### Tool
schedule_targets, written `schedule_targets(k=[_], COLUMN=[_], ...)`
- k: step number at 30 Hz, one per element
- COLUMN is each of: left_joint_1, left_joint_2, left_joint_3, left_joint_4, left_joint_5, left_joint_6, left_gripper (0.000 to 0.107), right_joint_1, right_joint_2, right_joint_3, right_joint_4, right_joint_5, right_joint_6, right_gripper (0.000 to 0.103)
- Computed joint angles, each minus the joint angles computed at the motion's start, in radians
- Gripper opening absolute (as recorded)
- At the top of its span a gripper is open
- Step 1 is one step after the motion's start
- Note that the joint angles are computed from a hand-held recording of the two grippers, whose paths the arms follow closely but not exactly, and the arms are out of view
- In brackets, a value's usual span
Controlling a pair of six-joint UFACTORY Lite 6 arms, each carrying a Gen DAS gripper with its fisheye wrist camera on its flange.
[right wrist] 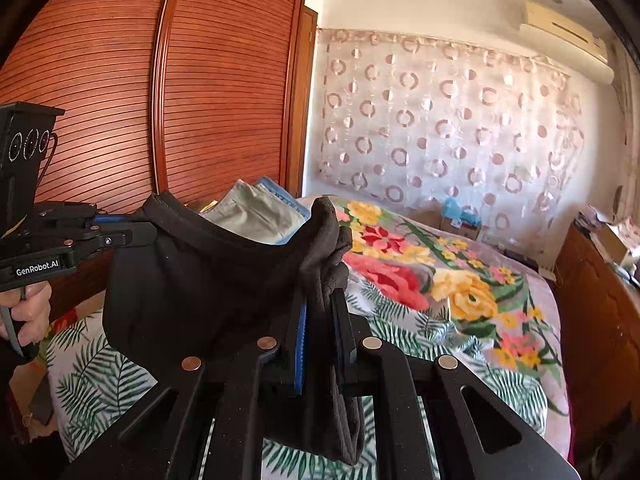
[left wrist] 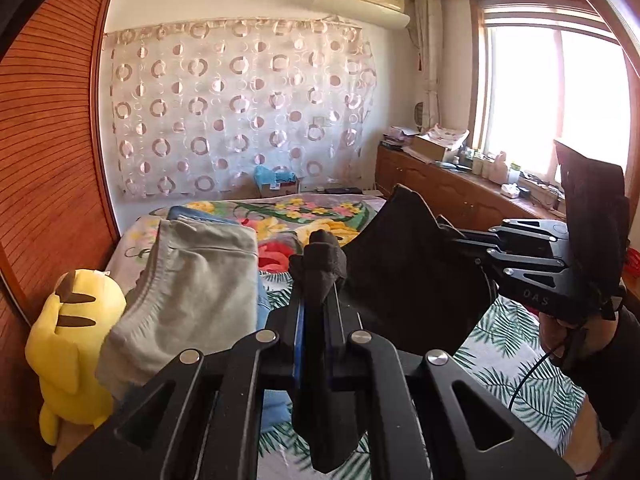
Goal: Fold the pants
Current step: 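Lift the folded black pants with the left gripper and carry them toward the jeans stack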
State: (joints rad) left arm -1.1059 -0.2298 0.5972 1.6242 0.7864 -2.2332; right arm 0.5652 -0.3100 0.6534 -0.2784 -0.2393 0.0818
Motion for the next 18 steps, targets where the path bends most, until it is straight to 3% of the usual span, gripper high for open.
schedule_targets(k=[7,11,18], left_joint_1=[0.082,0.119,0.189], left_joint_2=[-0.070,-0.128,-0.238], left_joint_3=[-0.016,-0.045,-0.133], left_joint_4=[0.025,0.028,0.044], left_joint_5=[-0.010,0.002,0.005], left_joint_6=[0.040,0.056,0.035], left_gripper=[0.008,0.008,0.008], right_joint_1=[-0.002,-0.019,-0.026], right_joint_2=[0.189,0.321,0.544], right_joint_3=[0.203,0.349,0.585], right_joint_4=[-0.004,-0.205,-0.331], right_joint_5=[-0.012,-0.033,-0.071], right_joint_6=[-0.068,0.108,0.168], right_gripper=[0.011,0.011,0.011])
